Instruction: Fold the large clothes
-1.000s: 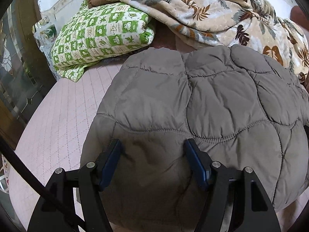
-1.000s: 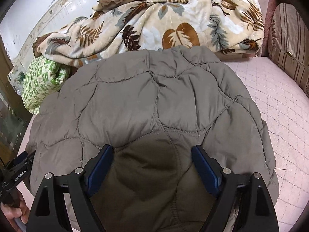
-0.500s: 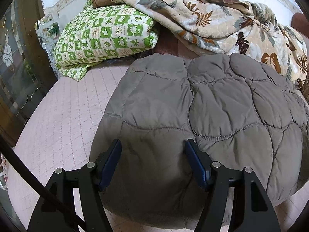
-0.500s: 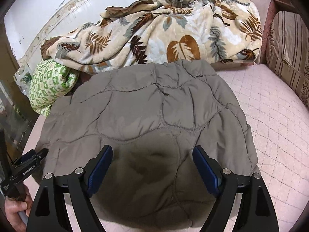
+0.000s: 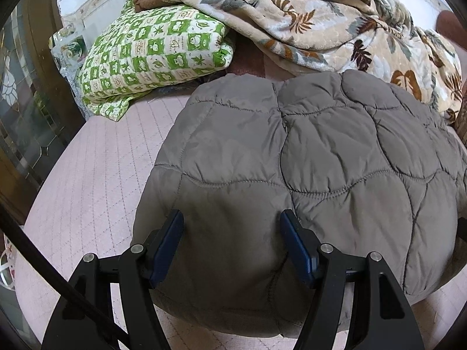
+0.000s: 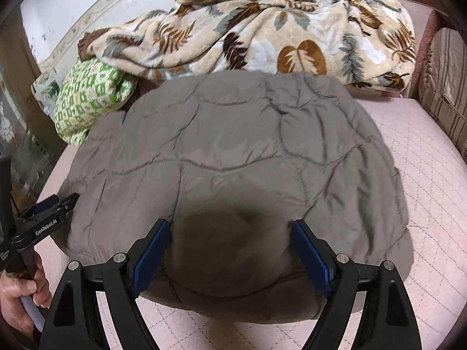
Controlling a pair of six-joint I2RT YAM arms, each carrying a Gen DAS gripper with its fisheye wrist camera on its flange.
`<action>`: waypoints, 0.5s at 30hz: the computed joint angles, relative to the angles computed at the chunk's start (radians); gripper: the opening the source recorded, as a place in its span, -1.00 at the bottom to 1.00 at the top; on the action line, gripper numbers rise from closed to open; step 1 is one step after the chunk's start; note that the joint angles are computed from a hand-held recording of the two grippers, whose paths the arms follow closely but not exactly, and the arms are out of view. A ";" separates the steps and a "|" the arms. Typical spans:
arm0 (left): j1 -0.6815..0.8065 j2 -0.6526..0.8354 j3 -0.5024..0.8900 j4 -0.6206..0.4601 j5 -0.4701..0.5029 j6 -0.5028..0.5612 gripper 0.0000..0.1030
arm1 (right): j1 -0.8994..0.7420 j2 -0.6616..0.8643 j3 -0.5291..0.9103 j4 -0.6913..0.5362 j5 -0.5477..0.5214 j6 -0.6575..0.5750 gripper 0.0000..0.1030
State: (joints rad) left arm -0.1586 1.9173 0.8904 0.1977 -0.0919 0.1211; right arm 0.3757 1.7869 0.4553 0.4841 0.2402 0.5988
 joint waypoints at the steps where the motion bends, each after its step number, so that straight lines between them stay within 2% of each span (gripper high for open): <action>1: 0.000 0.004 0.003 -0.001 0.000 0.001 0.31 | 0.003 0.017 0.011 -0.001 -0.001 -0.002 0.71; 15: -0.016 0.032 0.012 0.007 -0.031 0.022 0.32 | -0.001 0.122 0.068 0.002 -0.010 -0.021 0.80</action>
